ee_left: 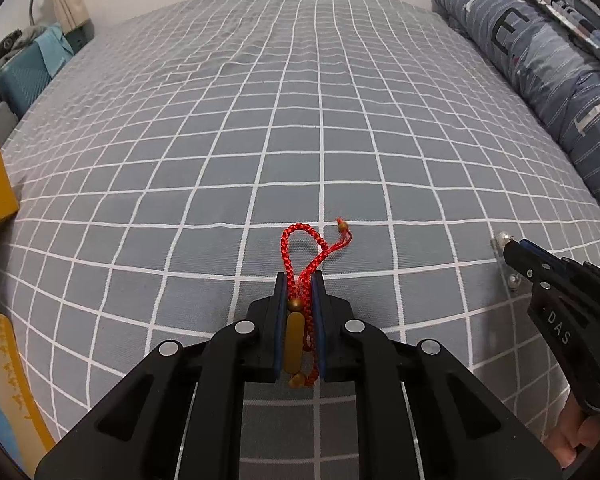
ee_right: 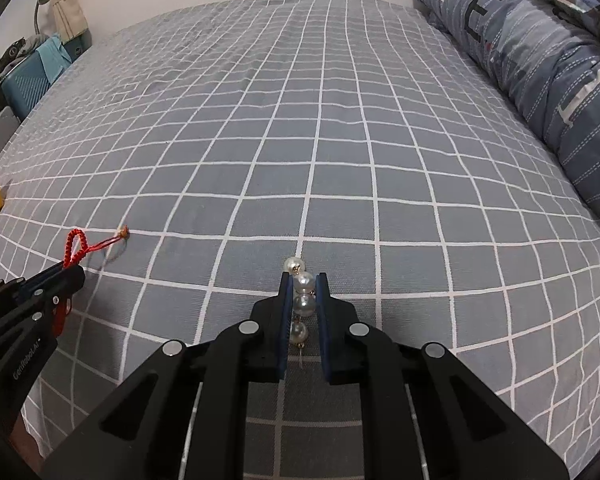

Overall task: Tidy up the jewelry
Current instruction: 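Carry the red string bracelet and pearl earring over the open white box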

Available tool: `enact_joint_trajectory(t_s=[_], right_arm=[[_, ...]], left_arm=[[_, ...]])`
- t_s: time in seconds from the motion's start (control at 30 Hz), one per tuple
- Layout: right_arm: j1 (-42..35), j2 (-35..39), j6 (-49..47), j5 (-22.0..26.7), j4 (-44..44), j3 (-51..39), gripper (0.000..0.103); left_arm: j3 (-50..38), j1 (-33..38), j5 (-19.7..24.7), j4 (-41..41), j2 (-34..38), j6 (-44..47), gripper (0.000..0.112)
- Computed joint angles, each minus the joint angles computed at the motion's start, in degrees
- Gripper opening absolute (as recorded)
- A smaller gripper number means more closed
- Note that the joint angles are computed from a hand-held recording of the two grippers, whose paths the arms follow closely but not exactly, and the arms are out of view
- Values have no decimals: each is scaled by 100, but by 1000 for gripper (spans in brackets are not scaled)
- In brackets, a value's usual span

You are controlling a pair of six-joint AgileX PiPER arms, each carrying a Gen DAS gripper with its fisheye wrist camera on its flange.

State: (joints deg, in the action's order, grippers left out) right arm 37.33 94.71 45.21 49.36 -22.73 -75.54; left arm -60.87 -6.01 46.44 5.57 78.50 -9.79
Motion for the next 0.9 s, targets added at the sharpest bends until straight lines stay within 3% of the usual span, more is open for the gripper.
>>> enact_joint_trajectory(t_s=[0.3, 0.57, 0.7, 0.9], right_arm=[[405, -298, 399, 347, -313, -94, 11], [1002, -547, 652, 903, -539, -551, 11], [1484, -563, 748, 1331, -681, -1007, 11], [2306, -259, 800, 1982, -837, -2042, 11]], left_arm=[[82, 8, 259, 342, -679, -176, 11], [-293, 637, 991, -65, -1284, 395, 11], [-583, 1251, 1529, -332, -1648, 883, 11], [-940, 3491, 2328, -1679, -2174, 2802, 11]])
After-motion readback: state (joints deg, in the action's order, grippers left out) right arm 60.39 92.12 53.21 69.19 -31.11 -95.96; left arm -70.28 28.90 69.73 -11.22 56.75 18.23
